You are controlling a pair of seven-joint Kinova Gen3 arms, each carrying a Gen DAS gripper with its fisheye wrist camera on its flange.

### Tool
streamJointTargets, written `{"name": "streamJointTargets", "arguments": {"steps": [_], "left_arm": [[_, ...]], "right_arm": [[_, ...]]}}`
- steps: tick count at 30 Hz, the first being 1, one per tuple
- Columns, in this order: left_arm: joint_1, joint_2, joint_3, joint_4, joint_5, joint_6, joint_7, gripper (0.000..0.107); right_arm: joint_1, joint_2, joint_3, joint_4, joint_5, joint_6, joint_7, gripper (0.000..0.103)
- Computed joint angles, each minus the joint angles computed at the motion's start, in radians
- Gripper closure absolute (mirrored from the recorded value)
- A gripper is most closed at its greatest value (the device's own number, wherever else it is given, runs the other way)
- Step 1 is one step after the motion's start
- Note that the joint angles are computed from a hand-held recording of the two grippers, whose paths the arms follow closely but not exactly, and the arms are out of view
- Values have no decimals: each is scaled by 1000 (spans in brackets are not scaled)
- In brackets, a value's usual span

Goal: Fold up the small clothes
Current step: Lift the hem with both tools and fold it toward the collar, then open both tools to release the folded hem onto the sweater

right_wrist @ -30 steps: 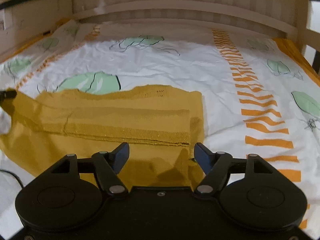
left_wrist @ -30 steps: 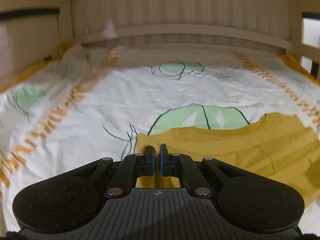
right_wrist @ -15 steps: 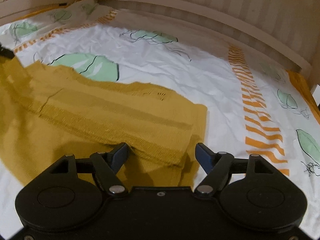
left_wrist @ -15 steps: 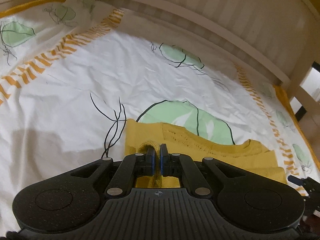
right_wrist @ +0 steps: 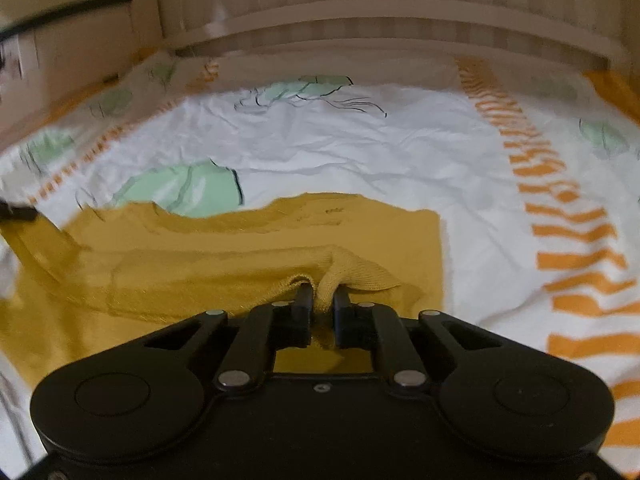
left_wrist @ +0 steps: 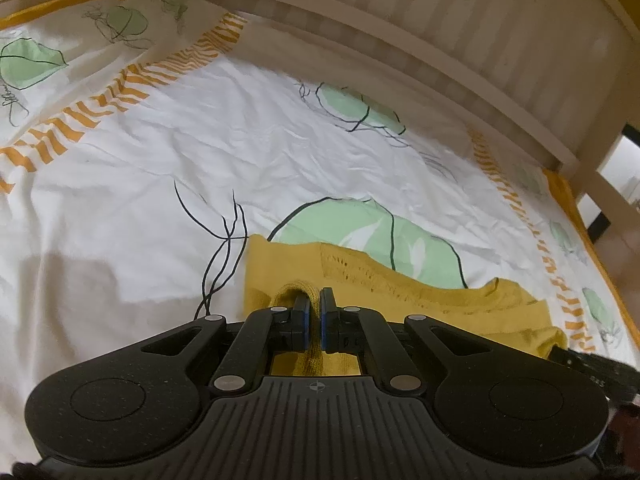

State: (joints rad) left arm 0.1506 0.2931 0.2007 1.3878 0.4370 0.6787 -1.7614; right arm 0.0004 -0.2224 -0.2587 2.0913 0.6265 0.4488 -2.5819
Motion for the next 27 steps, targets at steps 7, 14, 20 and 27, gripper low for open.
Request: {"name": "streamJointTargets", "arguments": {"steps": [7, 14, 20, 27], "left_arm": [[-31, -7, 13, -12, 78, 1, -33, 103], [42, 94, -28, -130, -42, 33, 113, 103], [43, 170, -33, -195, -96, 78, 223, 102], [68, 137, -49, -160, -174, -17, 253, 79]], "right_arm": [[98, -62, -9, 6, -64, -72, -88, 88], [79, 76, 63, -115, -132, -8, -35, 88], [21, 129, 114, -112, -71, 1, -119, 83], [0, 95, 115, -89, 38, 26, -235, 39]]}}
